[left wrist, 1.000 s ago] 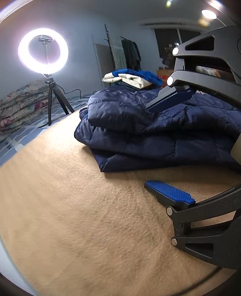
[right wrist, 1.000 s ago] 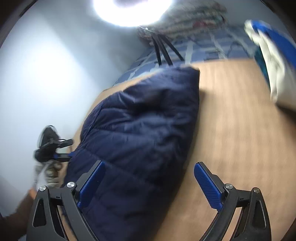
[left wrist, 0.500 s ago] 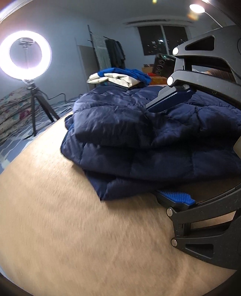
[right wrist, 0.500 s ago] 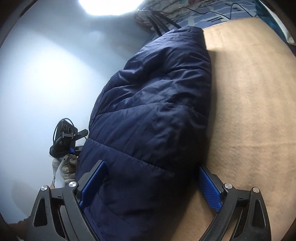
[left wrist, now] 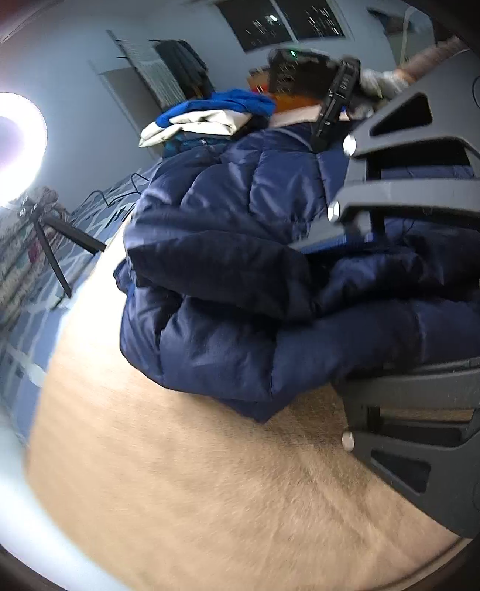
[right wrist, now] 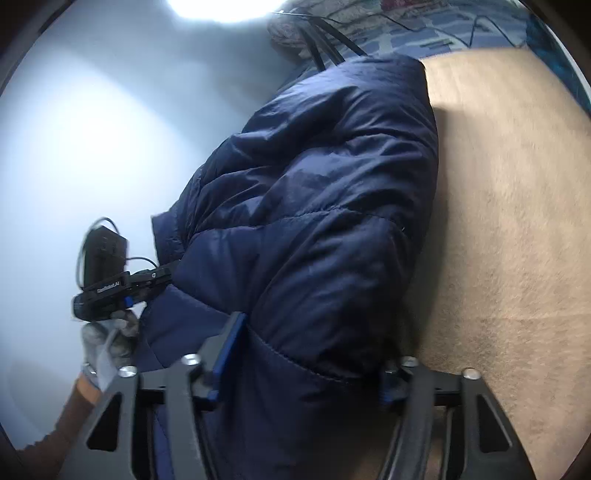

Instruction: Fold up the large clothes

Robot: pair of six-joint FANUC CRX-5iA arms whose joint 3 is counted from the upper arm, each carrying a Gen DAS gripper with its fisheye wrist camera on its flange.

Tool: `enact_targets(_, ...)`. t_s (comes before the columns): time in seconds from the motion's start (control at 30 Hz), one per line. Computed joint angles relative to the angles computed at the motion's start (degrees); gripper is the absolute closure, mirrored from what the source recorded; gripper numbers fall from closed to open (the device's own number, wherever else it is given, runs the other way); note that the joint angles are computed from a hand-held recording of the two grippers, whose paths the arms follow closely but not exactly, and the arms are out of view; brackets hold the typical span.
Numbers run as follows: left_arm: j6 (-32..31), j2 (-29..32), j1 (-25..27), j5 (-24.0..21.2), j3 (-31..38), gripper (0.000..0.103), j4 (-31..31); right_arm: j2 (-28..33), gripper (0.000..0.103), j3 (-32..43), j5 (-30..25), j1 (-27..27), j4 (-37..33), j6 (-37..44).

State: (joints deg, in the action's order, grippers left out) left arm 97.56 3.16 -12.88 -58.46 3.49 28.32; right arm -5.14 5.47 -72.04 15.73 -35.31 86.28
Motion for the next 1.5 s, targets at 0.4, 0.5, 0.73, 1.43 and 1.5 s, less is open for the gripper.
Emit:
enact_targets(0.4,10.2,-1.8,-11.4,-4.6,10.9,0.086,-22.1,-5.8,0.083,0.4,-1.8,15.0,23.1,-8.1)
enact_targets(0.5,13.3,-2.1,-14.8,-5.0,12.0,0.086,-25.1,-8.0,0.083,0.0,-3.7,17.4,27.2,-9.0)
enact_targets(0.73,15.2,-1.5,-20.7,-4.6,14.7,0.087,-27.5,-12.0,0.084,0.0,-7.4,21.6,34.2,-11.3)
enact_targets(1.43,12.8,15.2,-27.2,-9.8,40.6,0.088,-28.2,-15.4,0.084,4.1,-12.6,13.3,38.3,-9.6)
enact_targets(1.5,12.4,17.4,-27.5,-10.6,44.1,0.088,-27.9,-15.1,0.084,5.3,-12.9,11.6,38.3,-8.4)
